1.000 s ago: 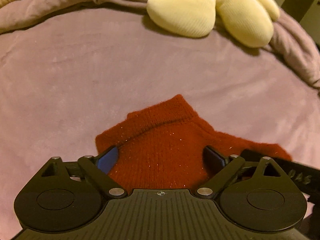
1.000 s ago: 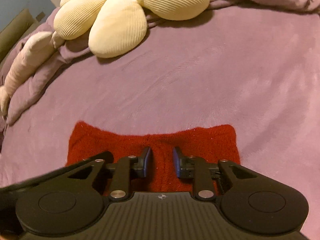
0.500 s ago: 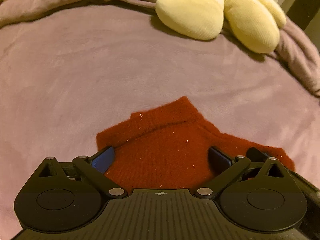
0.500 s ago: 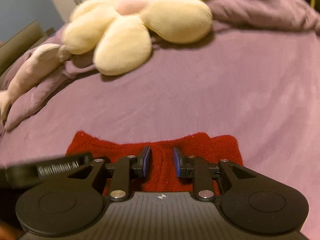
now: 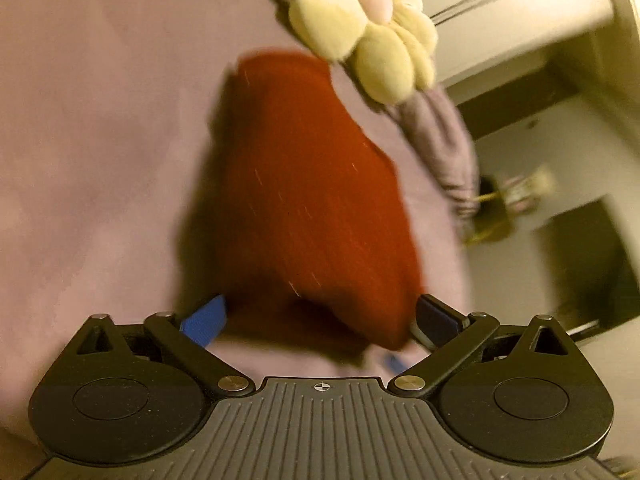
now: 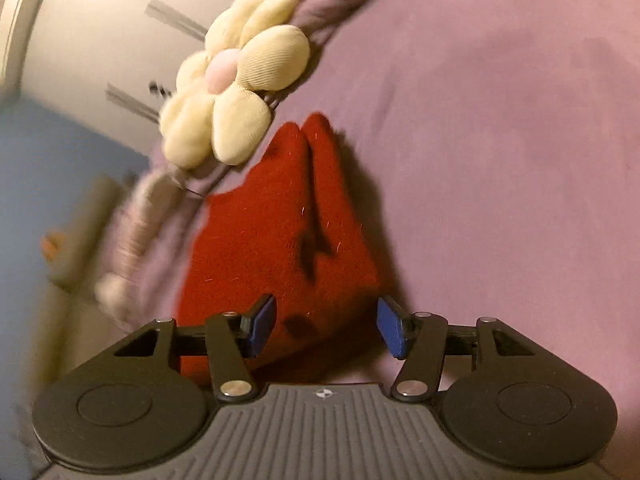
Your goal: Fold small clothes
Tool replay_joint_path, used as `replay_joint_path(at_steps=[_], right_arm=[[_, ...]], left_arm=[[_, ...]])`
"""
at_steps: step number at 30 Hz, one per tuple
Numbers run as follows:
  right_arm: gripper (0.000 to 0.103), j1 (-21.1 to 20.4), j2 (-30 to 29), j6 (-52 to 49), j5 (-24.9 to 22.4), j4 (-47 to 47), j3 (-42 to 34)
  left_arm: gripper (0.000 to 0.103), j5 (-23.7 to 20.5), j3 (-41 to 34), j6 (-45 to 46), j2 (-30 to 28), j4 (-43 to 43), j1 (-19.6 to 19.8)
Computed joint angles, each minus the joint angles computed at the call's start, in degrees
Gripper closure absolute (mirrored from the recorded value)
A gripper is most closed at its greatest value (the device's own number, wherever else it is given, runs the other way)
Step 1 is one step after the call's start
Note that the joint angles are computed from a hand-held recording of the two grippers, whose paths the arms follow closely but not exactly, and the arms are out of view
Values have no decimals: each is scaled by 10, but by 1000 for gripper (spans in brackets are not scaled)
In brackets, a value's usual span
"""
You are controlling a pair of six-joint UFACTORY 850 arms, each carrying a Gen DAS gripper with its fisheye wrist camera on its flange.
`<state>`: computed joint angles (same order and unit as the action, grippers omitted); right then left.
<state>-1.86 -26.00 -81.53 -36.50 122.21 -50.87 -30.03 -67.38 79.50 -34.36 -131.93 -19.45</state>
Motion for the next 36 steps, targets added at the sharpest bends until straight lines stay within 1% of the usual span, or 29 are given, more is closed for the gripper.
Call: replay_joint_path(at_steps=[1,2,4,5,6,7,8,9,11,13,14,15,16,18,19,20,21,22,23,25,26,27,28,30,32,33,34,35,36], right_arm=[[47,-5,-7,26,-33,3,2],[47,-4,-13,36,-53,10,1],[47,2,-24,62,-62,6,-10],[47,6,-33,74,-62,2,-19],[48,11,-38,76,-62,9,-21],[52,16,-45,80,-66,19,-25],[57,18,-52,91,-73,24,-28],[66,19,-56,98,-85,36,-26],[76,16,-62,101,-119,57,-20],[89,3,-72,100,-201,93,-2],[90,0,-75,121,-212,108,0],[90,-4,-75,125,-199,101,-2],[90,-7,-72,112,-162,74,-7],[88,4,-57,92,-42,-12,-32],[83,14,-39,64,9,-23,-34],[77,25,-16,17,57,-10,-29],[65,40,8,-43,115,18,-26],[64,54,29,-103,168,49,-26],[65,65,48,-163,197,77,-28],[65,86,68,-281,208,127,-34],[66,99,69,-316,202,135,-43],[71,110,62,-327,182,121,-53],[78,121,49,-315,158,82,-67],[86,146,26,-300,152,12,-100],[87,165,-1,-255,153,-70,-132],[87,176,-19,-198,183,-130,-151],[90,189,-36,-140,226,-190,-161],[90,194,-61,-85,246,-250,-172],[90,191,-79,-25,242,-308,-180]], left_arm=[[1,-12,1,-9,-4,-11,-1],[1,-29,-3,-16,-10,-12,1],[1,-94,-8,-64,-24,8,7],[1,-117,-10,-69,-29,2,8],[1,-126,-11,-60,-33,-9,8],[1,-114,-13,-47,-35,-25,5],[1,-78,-16,-43,-33,-46,2],[1,-61,-18,-41,-33,-57,2],[2,-68,-18,-48,-35,-63,8],[2,-62,-18,-49,-32,-55,12],[2,-57,-15,-43,-29,-54,13],[2,-50,-17,-51,-29,-38,15],[2,-46,-18,-66,-29,-19,15],[2,-34,-12,-107,-21,38,20],[2,-31,-5,-109,-14,54,23],[2,-21,2,-105,-3,67,24],[2,-2,10,-91,9,67,22],[2,20,30,-59,29,51,21],[2,49,42,-14,45,16,19],[2,93,61,73,68,-76,14],[2,103,71,125,79,-136,13],[2,106,81,161,88,-180,13],[2,107,90,188,97,-213,15],[2,110,103,218,111,-240,18],[2,124,106,232,118,-234,21],[2,138,103,249,120,-240,21],[2,148,99,275,119,-255,21],[2,156,96,298,119,-270,20],[2,163,92,313,116,-279,19]])
